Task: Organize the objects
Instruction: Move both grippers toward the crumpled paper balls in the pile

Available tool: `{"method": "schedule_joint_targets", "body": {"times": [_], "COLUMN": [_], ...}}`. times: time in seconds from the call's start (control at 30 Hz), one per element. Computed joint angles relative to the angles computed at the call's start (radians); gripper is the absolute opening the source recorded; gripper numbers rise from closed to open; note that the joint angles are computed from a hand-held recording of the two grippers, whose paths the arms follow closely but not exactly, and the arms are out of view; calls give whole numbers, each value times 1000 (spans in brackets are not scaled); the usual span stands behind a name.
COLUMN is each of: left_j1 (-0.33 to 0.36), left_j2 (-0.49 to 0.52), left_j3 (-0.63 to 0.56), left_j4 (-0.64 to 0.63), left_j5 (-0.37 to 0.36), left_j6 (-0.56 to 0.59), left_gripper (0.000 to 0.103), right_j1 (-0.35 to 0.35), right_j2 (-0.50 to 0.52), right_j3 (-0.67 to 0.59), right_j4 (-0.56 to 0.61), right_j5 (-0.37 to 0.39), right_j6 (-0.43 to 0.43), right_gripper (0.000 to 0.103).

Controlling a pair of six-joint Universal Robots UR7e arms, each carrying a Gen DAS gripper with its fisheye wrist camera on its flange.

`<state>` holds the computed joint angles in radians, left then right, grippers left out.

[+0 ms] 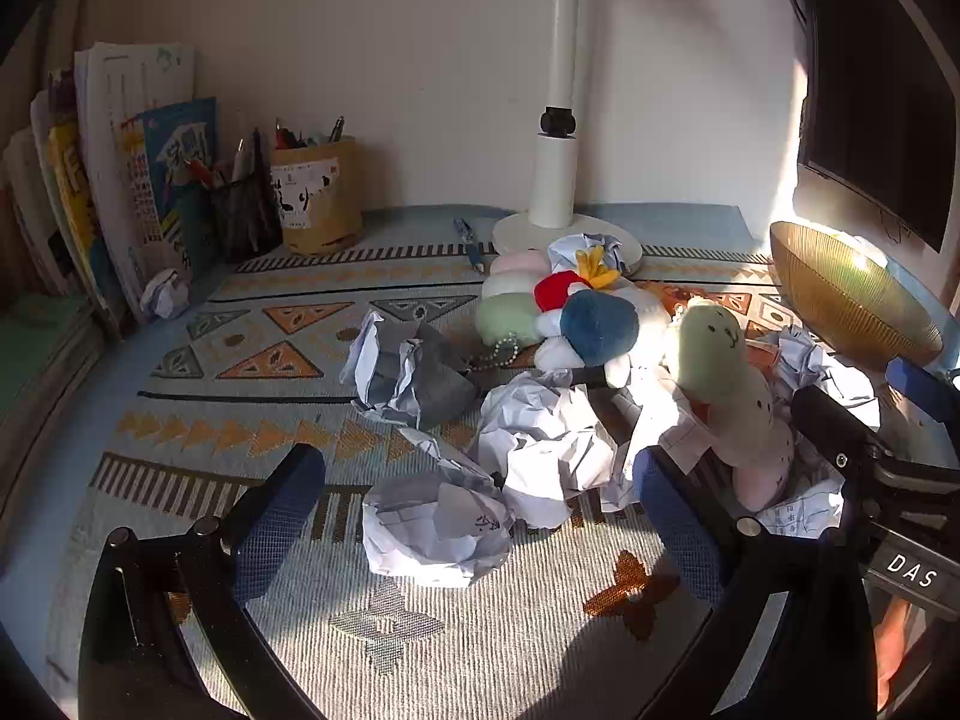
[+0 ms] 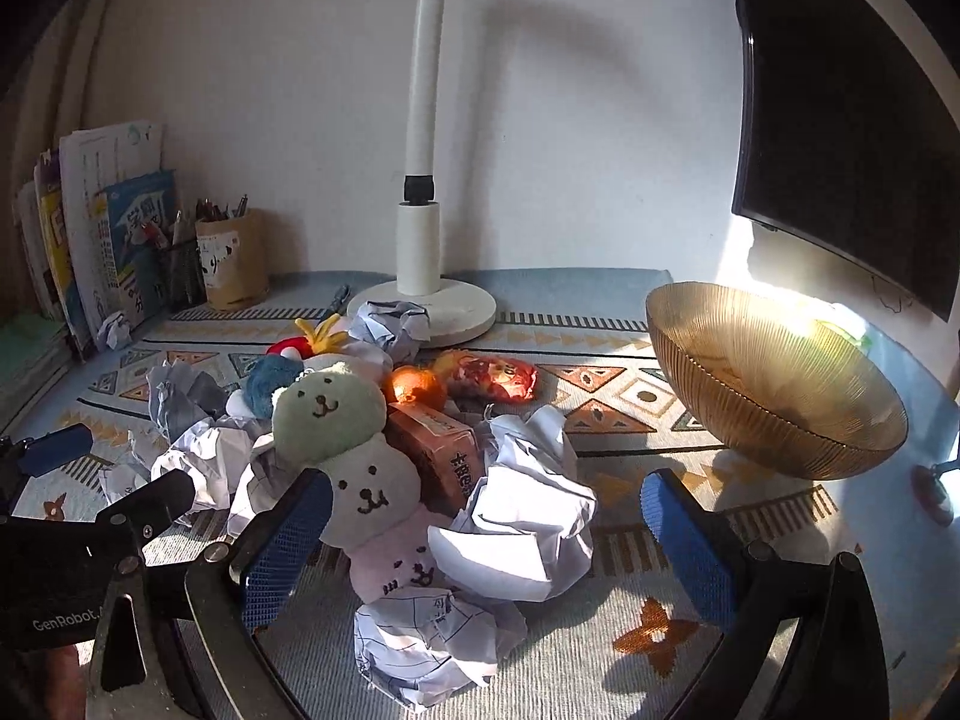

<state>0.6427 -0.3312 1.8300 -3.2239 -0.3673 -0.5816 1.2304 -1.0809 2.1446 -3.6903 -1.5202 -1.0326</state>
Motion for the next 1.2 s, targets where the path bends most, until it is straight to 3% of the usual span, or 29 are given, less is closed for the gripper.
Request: {"method": "schedule_joint_targets", "body": {"times": [1.2], "left_j1": [0], "left_j2": [-3], "left_j3": [3], "left_j4": [14], "left_j5": [-3], "left_j6": [-15], "left_gripper": [102], "right_j1": [-7], "right_j2": [-21], "right_j3": [-6], "right_j4": [54], "right_j5": [2], "right_j6": [46], "right_gripper": [103]}}
